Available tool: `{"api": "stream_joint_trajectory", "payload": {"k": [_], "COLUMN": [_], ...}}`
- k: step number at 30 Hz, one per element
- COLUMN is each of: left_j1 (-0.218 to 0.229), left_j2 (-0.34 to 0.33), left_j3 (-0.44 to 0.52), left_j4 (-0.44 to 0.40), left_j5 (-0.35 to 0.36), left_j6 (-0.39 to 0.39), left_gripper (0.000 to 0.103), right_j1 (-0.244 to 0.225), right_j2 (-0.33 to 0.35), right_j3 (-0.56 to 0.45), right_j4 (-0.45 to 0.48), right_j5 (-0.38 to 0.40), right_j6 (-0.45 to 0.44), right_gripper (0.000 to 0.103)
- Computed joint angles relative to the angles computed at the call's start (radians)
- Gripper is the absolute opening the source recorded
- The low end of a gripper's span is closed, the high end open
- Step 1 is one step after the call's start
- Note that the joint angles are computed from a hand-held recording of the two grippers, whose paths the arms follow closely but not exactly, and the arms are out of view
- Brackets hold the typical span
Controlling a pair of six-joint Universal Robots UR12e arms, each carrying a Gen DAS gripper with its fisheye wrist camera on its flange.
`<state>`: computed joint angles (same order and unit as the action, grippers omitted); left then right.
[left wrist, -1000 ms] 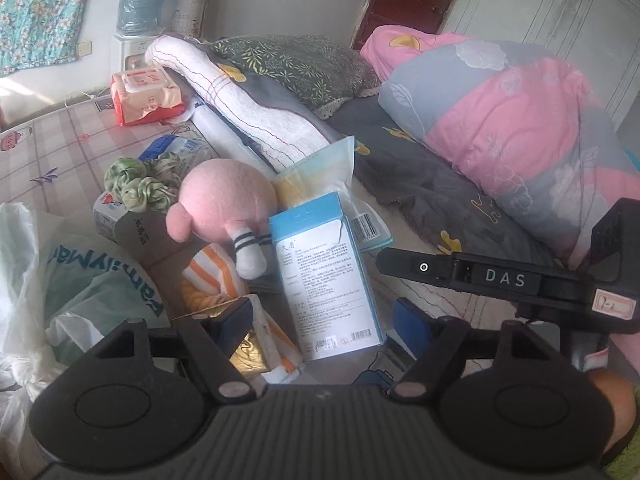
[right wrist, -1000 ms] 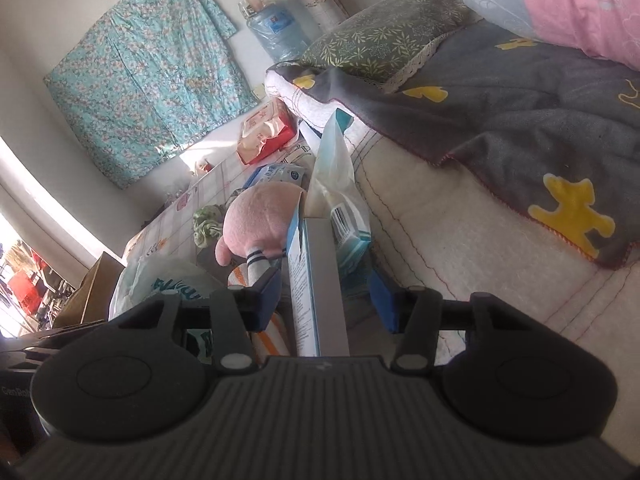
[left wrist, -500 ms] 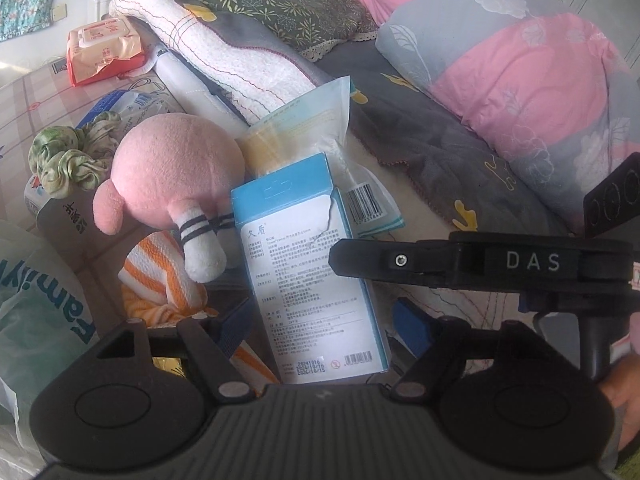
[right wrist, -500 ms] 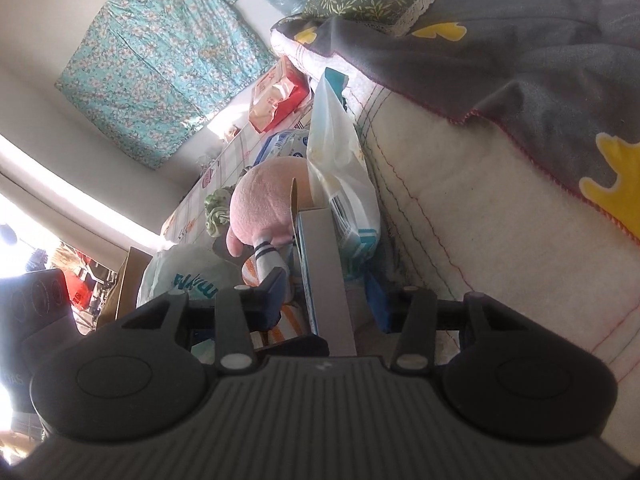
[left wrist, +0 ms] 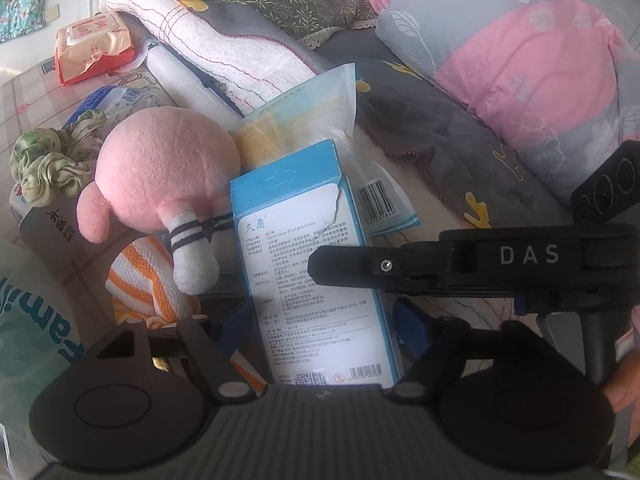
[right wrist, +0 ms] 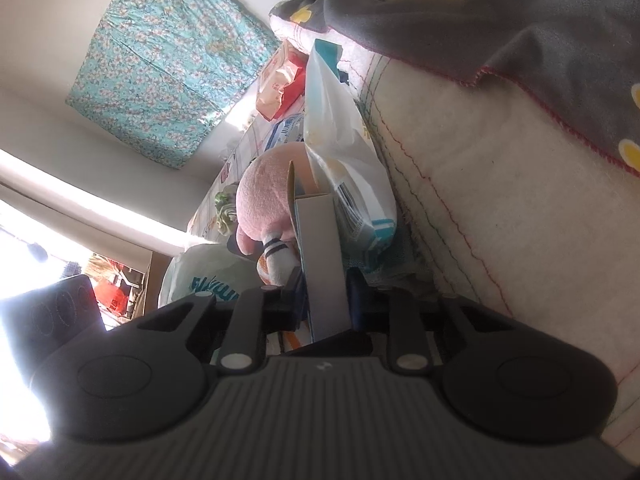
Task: Organize soft objects
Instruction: 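Carry the medicine box with the left tool into the box beside the cloth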
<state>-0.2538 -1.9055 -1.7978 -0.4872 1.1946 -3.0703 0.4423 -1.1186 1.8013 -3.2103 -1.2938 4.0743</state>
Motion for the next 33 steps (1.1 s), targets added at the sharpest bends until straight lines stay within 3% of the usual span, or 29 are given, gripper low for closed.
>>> {"api": "stream_joint_trajectory", "payload": {"k": [10, 23, 28, 33], "left_j1": [0.015, 0.044, 0.076, 0.124], "left_j2": [0.039, 0.15, 0.223, 0.317], "left_j3": [-0.022, -0.135, -0.205, -0.287], "left_j4": [0.003, 0.17, 0.232, 0.281], "left_j5": [-0.049, -0.062, -0.029, 0.051], "left_j6": [-0.025, -0.074, -0.123, -0.19], "left_gripper": [0.081, 0.076, 0.076, 0.076], "right_j1": [0.01, 0.037, 0.063, 0.101], "right_j2": [-0.021, -0.059, -0.051, -0.003], "right_j3": [0.011, 0.028, -0.017, -0.127], "right_j4": [-0.091, -0.185, -0.174, -0.124], "right_j5": [0.003, 0.032, 0.079, 0.192], "right_j6": [-0.003, -0.048, -0.093, -0.143], "right_gripper": [0.019, 0.019, 0.019, 0.019]}}
